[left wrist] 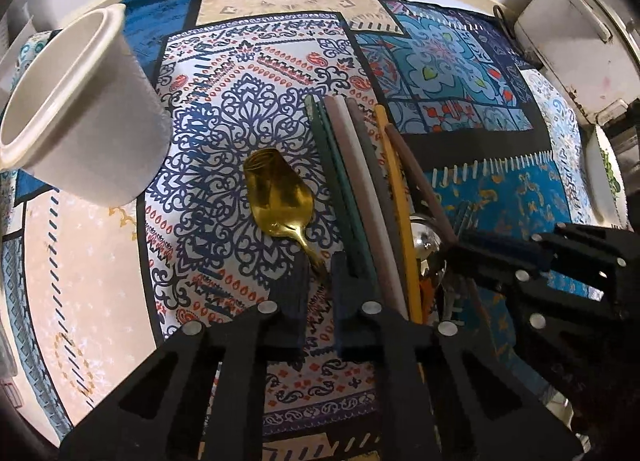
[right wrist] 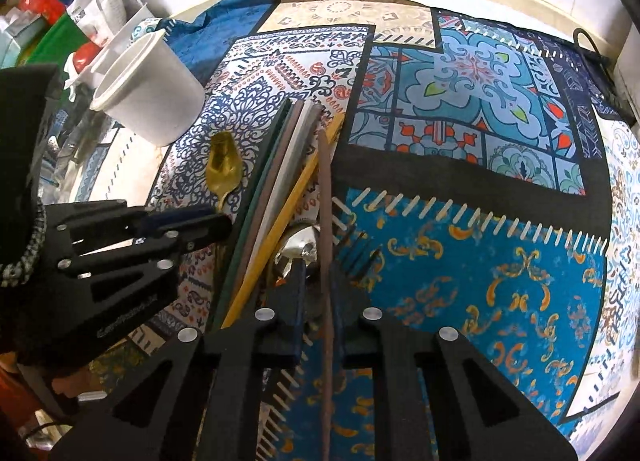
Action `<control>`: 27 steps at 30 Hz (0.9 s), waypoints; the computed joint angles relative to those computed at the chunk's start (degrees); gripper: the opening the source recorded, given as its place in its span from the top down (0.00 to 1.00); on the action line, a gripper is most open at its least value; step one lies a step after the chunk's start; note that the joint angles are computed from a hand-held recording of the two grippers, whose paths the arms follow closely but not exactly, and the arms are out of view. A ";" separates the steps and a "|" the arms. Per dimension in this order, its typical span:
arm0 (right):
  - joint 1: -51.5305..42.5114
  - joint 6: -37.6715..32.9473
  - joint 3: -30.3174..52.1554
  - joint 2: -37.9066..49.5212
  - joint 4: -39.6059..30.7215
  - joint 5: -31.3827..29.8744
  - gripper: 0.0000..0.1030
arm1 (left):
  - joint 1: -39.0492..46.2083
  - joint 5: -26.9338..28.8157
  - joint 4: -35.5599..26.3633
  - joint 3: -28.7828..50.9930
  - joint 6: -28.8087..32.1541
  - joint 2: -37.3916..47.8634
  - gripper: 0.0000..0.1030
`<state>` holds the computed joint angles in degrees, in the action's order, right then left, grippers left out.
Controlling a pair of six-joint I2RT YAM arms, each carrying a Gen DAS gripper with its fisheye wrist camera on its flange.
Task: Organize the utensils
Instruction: 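Grasp the gold spoon with the left tool while the right tool grasps a brown chopstick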
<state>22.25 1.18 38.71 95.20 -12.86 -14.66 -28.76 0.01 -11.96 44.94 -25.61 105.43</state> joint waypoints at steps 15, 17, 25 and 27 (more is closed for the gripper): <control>-1.99 -2.48 0.88 -0.11 0.31 -0.35 0.94 | 5.88 -1.11 -2.19 -0.61 3.38 -1.09 0.64; -2.68 -2.85 1.85 0.00 -0.78 -1.64 0.94 | 6.31 -1.35 -2.34 0.69 3.14 0.04 0.61; -2.96 -3.06 7.59 4.63 -2.85 -4.30 0.90 | 4.07 -6.38 -4.64 8.24 1.43 6.39 0.51; -2.60 -2.97 8.71 6.09 -2.73 -4.85 0.89 | 3.64 -6.69 -4.55 10.06 0.70 8.03 0.49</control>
